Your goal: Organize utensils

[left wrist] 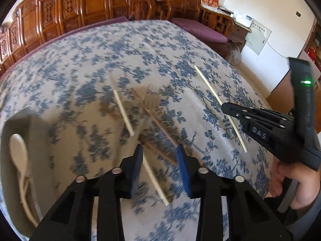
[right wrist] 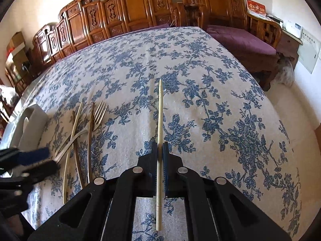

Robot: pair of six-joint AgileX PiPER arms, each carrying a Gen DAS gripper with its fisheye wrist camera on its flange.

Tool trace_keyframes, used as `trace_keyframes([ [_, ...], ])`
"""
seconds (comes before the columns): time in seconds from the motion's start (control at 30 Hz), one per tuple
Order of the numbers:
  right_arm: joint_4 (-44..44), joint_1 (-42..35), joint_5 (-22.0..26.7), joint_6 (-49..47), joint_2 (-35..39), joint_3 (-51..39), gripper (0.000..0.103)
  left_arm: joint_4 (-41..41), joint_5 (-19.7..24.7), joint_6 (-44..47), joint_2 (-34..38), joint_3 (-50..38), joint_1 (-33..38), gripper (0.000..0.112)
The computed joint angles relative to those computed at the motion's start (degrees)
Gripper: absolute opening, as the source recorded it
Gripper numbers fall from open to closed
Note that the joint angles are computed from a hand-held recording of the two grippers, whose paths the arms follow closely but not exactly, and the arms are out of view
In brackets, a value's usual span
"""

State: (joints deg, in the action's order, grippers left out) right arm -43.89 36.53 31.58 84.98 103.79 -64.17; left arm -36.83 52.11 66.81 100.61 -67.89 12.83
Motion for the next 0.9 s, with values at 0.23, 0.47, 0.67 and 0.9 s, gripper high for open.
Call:
trace_keyframes([
  [0.23, -2.31, -1.16, -2.63, 4.16, -1.87, 2.62, 0.006, 4.23, -4.81, -7.35, 2.25, -0.52, -6.80, 0.022],
  [0.47, -2.58, -1.19, -3.41, 4.67, -1.96, 2.48, 0.006, 10.36, -8.80, -14.06, 3.66, -0.63, -10.36, 0.019],
  [0.67, -3.35, -1.04, -3.77, 5.52, -2.24, 2.47, 0.006, 10.40, -8.40, -14.11, 2.77, 0.28, -10.32, 0.013],
  [0.9, -4.00, -1.05, -4.14, 6.46, -2.57, 2.77, 0.006, 7.85, -4.75, -14.21, 2.66, 0.02, -9.12, 0.007],
])
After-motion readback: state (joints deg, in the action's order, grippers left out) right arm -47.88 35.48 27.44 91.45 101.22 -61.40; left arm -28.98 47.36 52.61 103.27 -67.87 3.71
